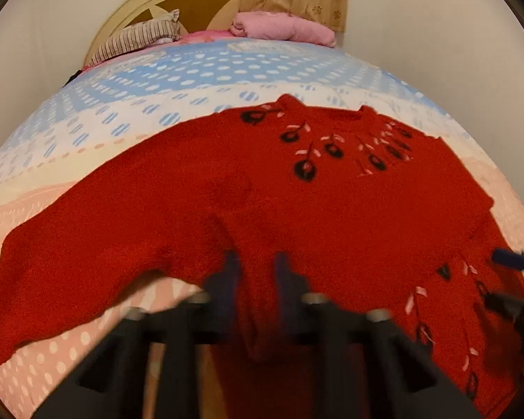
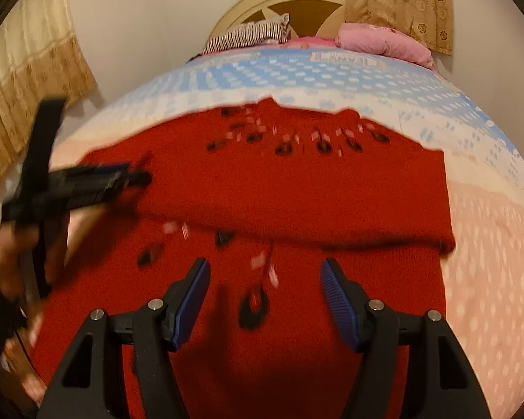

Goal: Fold small clothes
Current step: 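Lift the held sleeve and carry it across the sweater body with the right gripper, then lay the sleeve flat on the sweater body and open the right gripper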

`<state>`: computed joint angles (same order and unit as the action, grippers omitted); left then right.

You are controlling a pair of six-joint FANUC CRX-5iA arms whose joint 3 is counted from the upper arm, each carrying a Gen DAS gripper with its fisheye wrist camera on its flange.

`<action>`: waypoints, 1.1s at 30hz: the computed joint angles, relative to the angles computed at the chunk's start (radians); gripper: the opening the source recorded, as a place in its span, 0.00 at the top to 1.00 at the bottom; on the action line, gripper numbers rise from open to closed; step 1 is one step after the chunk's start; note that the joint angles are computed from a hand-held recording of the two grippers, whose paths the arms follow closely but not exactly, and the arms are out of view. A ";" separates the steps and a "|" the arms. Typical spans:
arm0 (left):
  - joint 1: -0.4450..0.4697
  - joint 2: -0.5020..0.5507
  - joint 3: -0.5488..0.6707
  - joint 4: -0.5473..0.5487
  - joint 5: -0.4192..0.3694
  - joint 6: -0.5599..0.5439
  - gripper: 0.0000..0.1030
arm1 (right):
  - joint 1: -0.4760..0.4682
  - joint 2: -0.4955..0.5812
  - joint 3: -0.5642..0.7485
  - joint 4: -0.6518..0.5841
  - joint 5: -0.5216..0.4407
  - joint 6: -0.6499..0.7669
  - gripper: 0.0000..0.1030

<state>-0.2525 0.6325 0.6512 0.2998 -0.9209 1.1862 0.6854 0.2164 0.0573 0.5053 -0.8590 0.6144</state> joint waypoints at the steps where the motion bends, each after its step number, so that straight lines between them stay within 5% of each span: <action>1: 0.004 -0.023 -0.044 0.028 0.039 -0.019 0.95 | 0.004 -0.011 -0.023 0.004 0.003 -0.009 0.35; 5: 0.024 -0.088 -0.153 0.106 0.141 -0.064 0.95 | 0.014 -0.054 -0.112 0.052 0.051 -0.063 0.32; 13: 0.031 -0.058 -0.128 0.073 0.104 -0.028 0.95 | 0.002 -0.061 -0.072 -0.024 0.037 -0.011 0.29; 18: 0.020 -0.057 -0.107 0.010 0.102 0.026 0.76 | -0.070 -0.059 -0.021 -0.031 0.084 -0.044 0.29; 21: 0.019 -0.063 -0.104 -0.025 0.091 0.061 0.33 | -0.142 -0.002 0.074 -0.148 0.060 0.027 0.29; 24: 0.033 -0.102 -0.175 0.022 0.145 0.042 0.21 | -0.211 0.044 0.123 -0.276 -0.001 0.065 0.29; 26: 0.040 -0.120 -0.202 0.024 0.148 0.033 0.17 | -0.221 0.007 0.068 -0.279 0.067 0.060 0.30; 31: 0.061 -0.164 -0.279 0.068 0.168 -0.026 0.17 | -0.164 0.024 0.108 -0.134 -0.079 0.022 0.29; 33: 0.065 -0.179 -0.297 0.066 0.177 -0.024 0.17 | -0.165 0.015 0.099 -0.116 -0.042 0.044 0.29</action>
